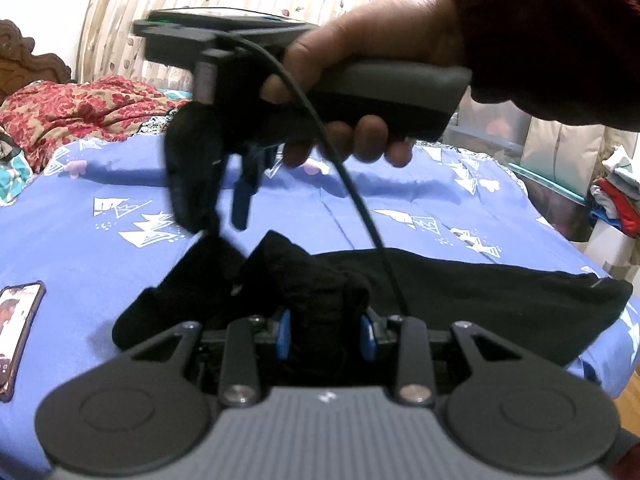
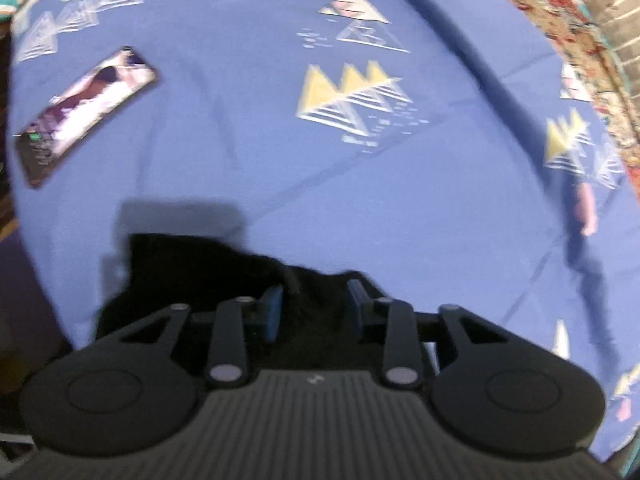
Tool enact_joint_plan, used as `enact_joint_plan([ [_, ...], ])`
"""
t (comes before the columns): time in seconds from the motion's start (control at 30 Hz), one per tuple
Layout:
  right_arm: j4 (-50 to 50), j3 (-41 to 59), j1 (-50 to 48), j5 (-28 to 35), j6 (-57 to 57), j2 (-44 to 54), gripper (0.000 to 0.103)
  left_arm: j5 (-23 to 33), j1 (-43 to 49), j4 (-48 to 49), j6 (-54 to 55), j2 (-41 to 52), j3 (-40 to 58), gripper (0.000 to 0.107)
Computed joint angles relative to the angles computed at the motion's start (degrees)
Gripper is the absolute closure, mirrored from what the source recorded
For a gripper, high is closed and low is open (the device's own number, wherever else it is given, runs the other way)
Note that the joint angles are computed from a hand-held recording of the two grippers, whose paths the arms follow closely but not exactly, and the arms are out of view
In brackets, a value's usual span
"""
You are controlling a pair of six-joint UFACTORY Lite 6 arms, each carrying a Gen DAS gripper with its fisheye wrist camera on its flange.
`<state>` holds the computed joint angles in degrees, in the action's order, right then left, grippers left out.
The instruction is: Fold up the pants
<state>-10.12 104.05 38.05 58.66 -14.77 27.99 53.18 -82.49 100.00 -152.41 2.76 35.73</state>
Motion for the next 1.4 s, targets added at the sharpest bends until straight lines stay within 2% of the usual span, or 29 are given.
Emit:
enact_joint_plan([
  [0.03, -0.3, -2.3, 1.4, -0.8, -0.2, -1.6, 0.045, -0.3, 0.3, 0.0, 0.4, 0.2, 0.4, 0.076],
  [0.07, -0.4, -3.9, 2.6, -1.8, -0.9, -2.8, 0.043, -0.5, 0.3, 0.0, 0.6, 0.4, 0.6, 0.076],
  [0.17, 2.8, -5.7, 4.8, -1.6, -5.4, -3.7, 0.044, 0.5, -0.5, -1.1, 2.0, 1.1, 1.4, 0.075],
  [0.33, 6.3, -8.4, 7.0, 3.1, -12.9, -5.7, 0.047, 2.3, -2.3, -3.1, 4.8, 3.4, 3.8, 0.075],
  [0.5, 0.5, -9.8, 8.6, 5.2, -12.1, -1.3, 0.047, 2.6, -2.9, -2.9, 7.2, 5.3, 6.0, 0.075],
  [0.57, -2.9, -11.2, 9.1, 3.9, -10.1, -0.3, 0.047, 2.5, -3.0, -3.1, 7.8, 5.6, 6.5, 0.075],
  [0.6, -4.4, -12.1, 9.2, 2.7, -9.4, -0.3, 0.048, 2.5, -3.2, -3.5, 8.2, 5.5, 6.4, 0.075],
  [0.67, -3.7, -12.9, 8.5, 1.2, -10.6, -1.4, 0.067, 2.7, -3.3, -3.7, 7.7, 4.9, 5.9, 0.075],
  [0.7, -2.8, -12.2, 8.0, 1.2, -11.2, -1.9, 0.072, 3.0, -3.2, -3.8, 7.5, 3.5, 4.4, 0.075],
  [0.83, -0.8, -6.9, 5.0, 1.1, -12.7, -2.4, 0.081, 3.5, -2.2, -4.0, 7.2, 2.4, 4.0, 0.073],
  [1.0, -0.3, 4.1, 2.2, 2.6, -13.4, 2.6, 0.088, 2.6, 1.8, -1.1, 4.3, -2.9, -0.4, 0.072],
  [1.07, -3.3, 5.3, 2.8, 0.6, -11.6, 3.5, 0.099, 0.3, 5.3, 1.0, 2.0, -5.8, -2.9, 0.072],
  [1.13, -8.5, 5.7, 3.4, -3.3, -7.8, 5.1, 0.1, -2.1, 9.5, 3.4, -0.3, -7.5, -4.9, 0.072],
  [1.27, -9.6, 11.7, 0.8, -6.5, -3.2, 11.7, 0.098, -8.8, 19.7, 5.9, -3.9, -8.0, -7.5, 0.072],
  [1.33, -3.6, 15.9, -2.0, -4.5, -3.9, 13.3, 0.097, -12.2, 24.1, 10.9, -9.4, -12.0, -11.7, 0.07],
  [1.4, 3.3, 19.6, -5.4, -1.4, -4.9, 14.5, 0.09, -12.5, 25.7, 13.3, -11.5, -15.2, -15.1, 0.064],
])
